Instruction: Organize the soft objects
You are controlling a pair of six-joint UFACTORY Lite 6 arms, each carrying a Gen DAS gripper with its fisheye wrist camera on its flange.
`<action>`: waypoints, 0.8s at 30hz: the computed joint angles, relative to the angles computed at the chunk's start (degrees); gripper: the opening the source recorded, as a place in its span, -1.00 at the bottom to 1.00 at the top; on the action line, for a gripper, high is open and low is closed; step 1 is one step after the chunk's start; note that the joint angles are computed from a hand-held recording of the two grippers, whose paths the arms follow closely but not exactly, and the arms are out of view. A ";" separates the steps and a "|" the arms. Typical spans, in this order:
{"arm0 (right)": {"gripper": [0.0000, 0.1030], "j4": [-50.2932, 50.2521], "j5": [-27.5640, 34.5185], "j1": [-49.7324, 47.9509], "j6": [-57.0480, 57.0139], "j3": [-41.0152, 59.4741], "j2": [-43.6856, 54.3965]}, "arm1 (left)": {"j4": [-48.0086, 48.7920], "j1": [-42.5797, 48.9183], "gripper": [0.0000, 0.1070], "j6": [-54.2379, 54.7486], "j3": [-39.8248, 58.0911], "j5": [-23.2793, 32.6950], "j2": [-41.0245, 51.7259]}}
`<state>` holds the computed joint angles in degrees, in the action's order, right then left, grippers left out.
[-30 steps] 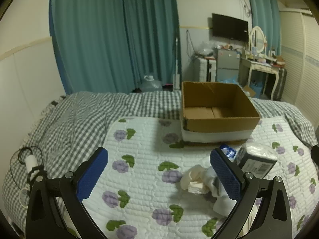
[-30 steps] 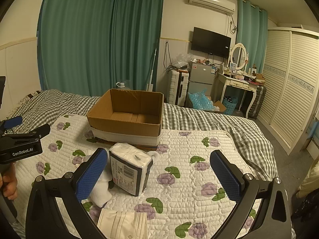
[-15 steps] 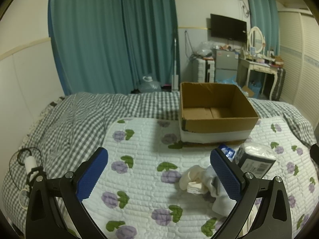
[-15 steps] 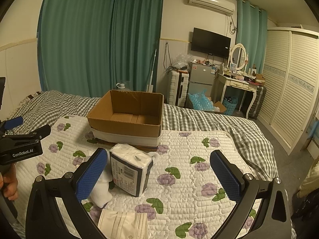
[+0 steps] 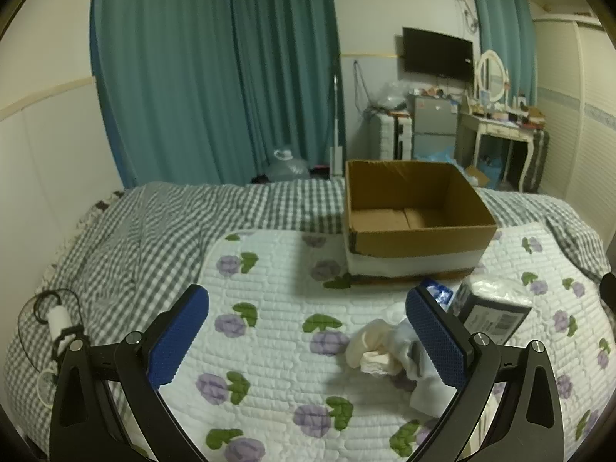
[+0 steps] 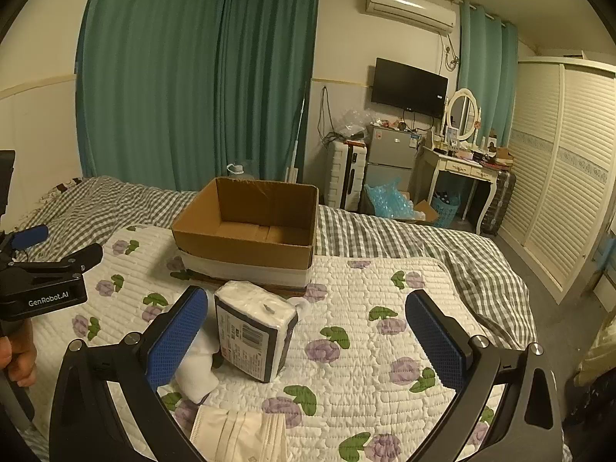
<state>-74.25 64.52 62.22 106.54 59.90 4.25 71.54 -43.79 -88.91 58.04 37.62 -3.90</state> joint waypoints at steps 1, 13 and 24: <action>1.00 -0.10 -0.02 0.06 0.22 -0.39 -0.21 | 0.14 0.02 0.93 -0.13 0.05 -0.06 0.10; 1.00 -0.77 -0.63 -1.22 -0.54 -2.13 -1.13 | 0.46 1.49 0.93 -0.47 -1.52 -3.24 -0.53; 1.00 -5.72 -10.81 -9.41 0.29 -11.36 -4.38 | -11.90 3.28 0.93 11.97 4.59 -12.27 8.32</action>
<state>-79.97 53.71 52.81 106.83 48.54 -0.13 59.64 -40.51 -76.94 62.63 25.35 4.42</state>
